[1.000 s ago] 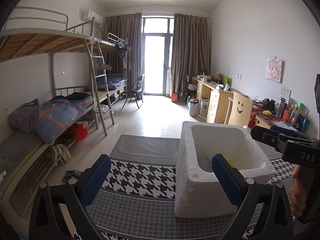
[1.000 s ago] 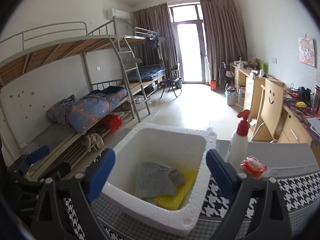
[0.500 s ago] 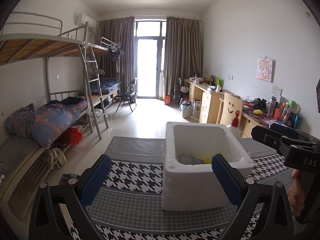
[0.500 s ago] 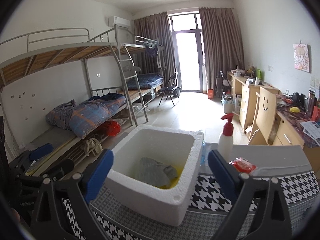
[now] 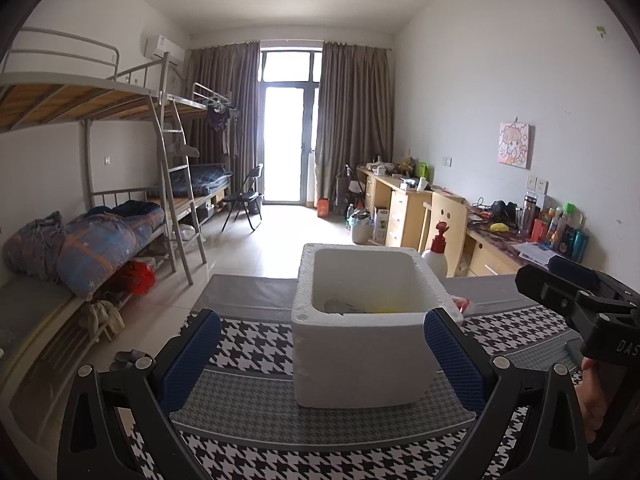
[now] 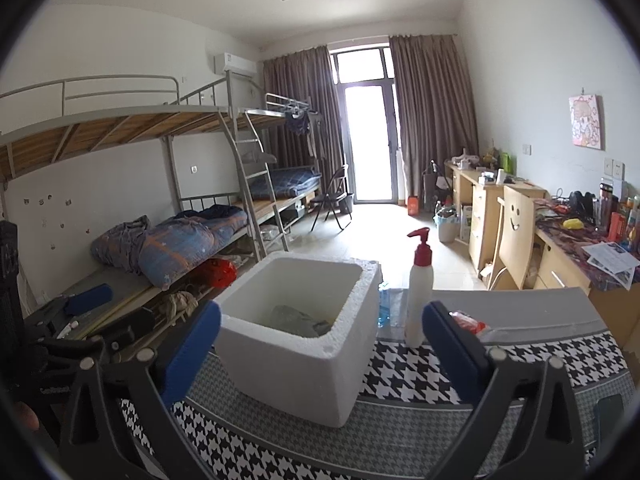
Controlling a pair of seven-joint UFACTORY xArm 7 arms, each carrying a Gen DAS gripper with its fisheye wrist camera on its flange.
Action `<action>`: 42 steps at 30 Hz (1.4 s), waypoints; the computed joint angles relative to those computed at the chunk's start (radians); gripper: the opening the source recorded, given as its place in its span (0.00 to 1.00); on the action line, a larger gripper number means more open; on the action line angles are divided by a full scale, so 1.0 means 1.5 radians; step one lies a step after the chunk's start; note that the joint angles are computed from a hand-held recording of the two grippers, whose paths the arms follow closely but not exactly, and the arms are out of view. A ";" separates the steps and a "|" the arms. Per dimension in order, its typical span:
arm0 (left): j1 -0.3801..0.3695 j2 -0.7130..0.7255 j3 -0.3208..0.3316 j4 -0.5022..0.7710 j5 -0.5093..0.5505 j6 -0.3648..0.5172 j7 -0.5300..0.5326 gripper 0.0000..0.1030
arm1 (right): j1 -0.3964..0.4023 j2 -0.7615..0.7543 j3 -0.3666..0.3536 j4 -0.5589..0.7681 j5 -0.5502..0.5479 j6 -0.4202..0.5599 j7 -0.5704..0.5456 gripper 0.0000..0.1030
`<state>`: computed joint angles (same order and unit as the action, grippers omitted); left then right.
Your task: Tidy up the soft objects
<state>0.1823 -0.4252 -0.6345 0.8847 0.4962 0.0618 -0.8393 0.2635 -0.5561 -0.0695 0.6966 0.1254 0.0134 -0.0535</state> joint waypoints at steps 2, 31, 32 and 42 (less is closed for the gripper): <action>0.001 -0.012 -0.002 -0.011 -0.002 -0.006 -0.007 0.99 | -0.004 -0.011 0.003 -0.011 -0.003 -0.009 0.000 0.99; 0.044 -0.182 -0.092 -0.152 -0.165 -0.110 0.056 0.99 | -0.113 -0.194 0.092 -0.197 -0.069 -0.077 0.095 1.00; 0.042 -0.183 -0.092 -0.154 -0.170 -0.112 0.057 0.99 | -0.116 -0.202 0.095 -0.202 -0.070 -0.075 0.098 1.00; 0.044 -0.224 -0.102 -0.191 -0.206 -0.139 0.066 0.99 | -0.131 -0.247 0.113 -0.236 -0.083 -0.074 0.123 1.00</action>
<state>0.2486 -0.7610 -0.7880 0.5989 0.1871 -0.1462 -0.7396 0.0672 -0.9259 0.0997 0.3419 0.0006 -0.0973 0.1312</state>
